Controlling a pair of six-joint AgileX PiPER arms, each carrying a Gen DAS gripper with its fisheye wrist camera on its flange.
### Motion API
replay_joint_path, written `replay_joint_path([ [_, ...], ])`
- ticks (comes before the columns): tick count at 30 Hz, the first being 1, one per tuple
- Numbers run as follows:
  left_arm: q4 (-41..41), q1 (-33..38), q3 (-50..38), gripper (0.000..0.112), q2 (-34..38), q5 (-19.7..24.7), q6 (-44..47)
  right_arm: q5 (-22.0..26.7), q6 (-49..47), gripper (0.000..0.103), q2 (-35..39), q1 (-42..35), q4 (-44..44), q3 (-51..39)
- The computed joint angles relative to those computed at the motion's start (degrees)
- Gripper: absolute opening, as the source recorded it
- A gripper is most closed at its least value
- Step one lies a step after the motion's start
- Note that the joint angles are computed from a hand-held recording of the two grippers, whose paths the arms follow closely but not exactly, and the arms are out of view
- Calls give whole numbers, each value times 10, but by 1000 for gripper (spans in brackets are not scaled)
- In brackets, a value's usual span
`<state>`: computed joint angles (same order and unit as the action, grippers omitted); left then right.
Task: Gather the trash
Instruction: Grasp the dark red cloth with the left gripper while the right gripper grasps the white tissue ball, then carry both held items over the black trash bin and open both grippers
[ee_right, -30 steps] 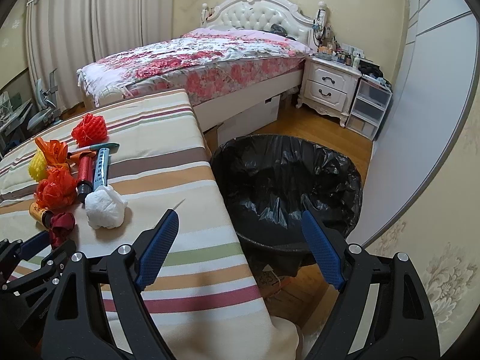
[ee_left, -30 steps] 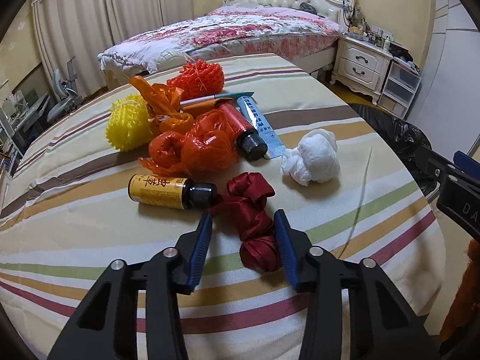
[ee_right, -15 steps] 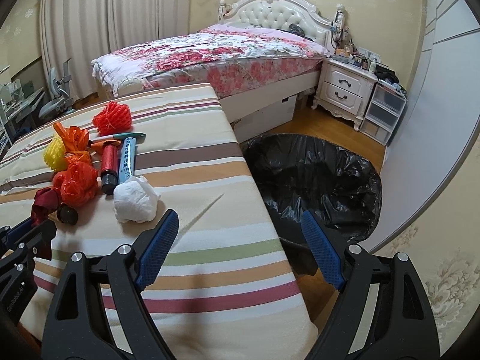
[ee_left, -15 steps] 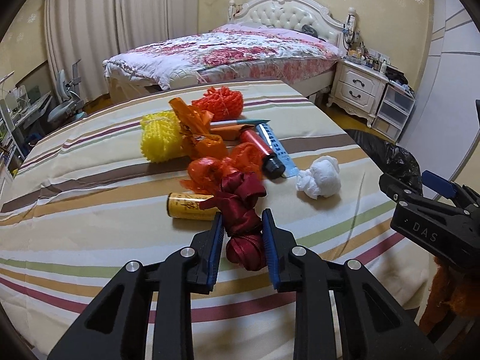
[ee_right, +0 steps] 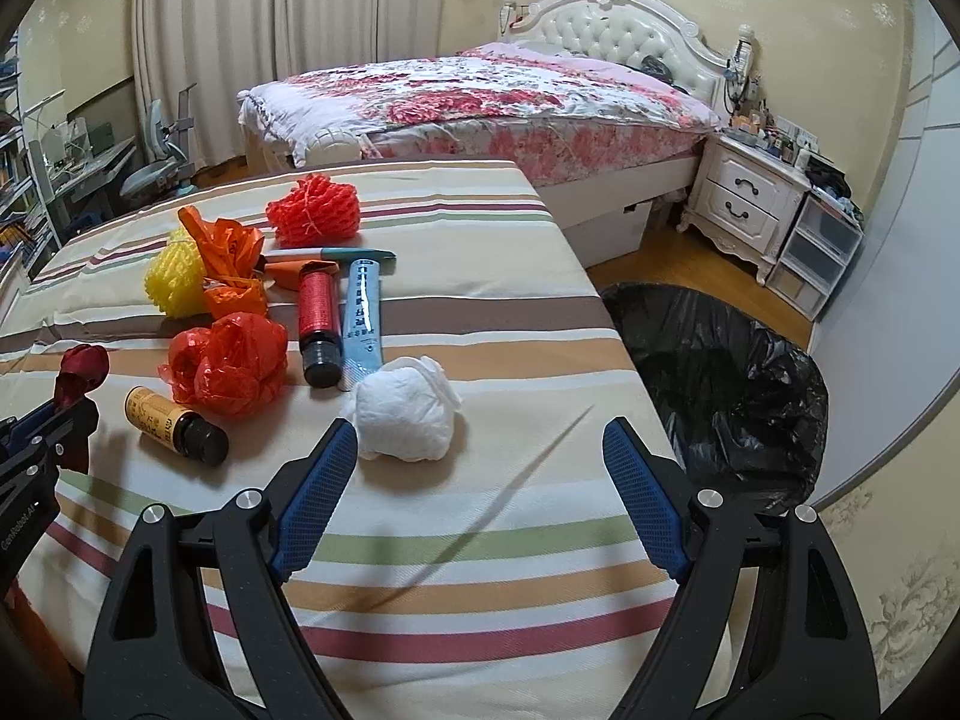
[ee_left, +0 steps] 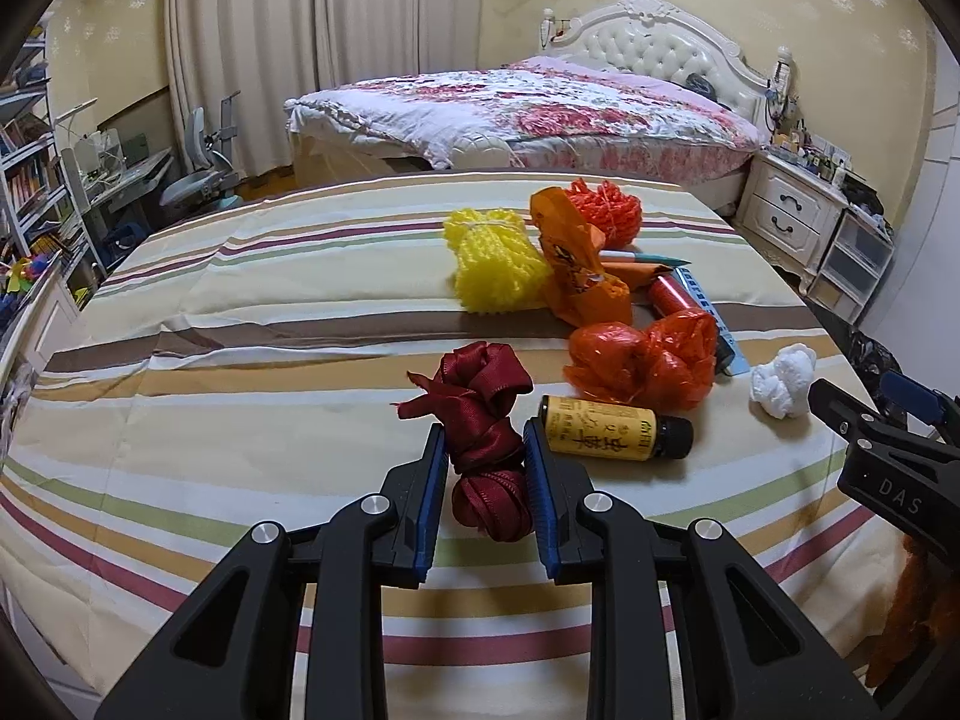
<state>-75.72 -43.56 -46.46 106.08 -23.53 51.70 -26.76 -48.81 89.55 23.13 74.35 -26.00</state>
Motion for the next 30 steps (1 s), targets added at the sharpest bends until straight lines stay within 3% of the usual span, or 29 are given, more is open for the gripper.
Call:
replay_joint_path([
  [4, 16, 10, 11, 27, -5, -8, -14, 3, -18, 82, 23, 11, 15, -23],
  [7, 19, 14, 14, 27, -7, -9, -16, 15, -29, 76, 41, 10, 20, -37],
  [10, 31, 20, 18, 27, -8, -4, -28, 38, -19, 63, 53, 0, 4, -41],
  [12, 34, 20, 17, 27, -8, 0, -30, 54, 1, 45, 57, -9, -20, -41],
  [14, 35, 18, 17, 27, -9, 1, -30, 78, 58, 36, 53, -26, -81, -34],
  [23, 20, -12, -1, 27, -16, 3, -12, 56, 49, 33, -2, -37, -70, 0],
  [30, -17, -51, -63, 27, 2, 9, 48, 66, -6, 33, -67, -117, -63, 25],
])
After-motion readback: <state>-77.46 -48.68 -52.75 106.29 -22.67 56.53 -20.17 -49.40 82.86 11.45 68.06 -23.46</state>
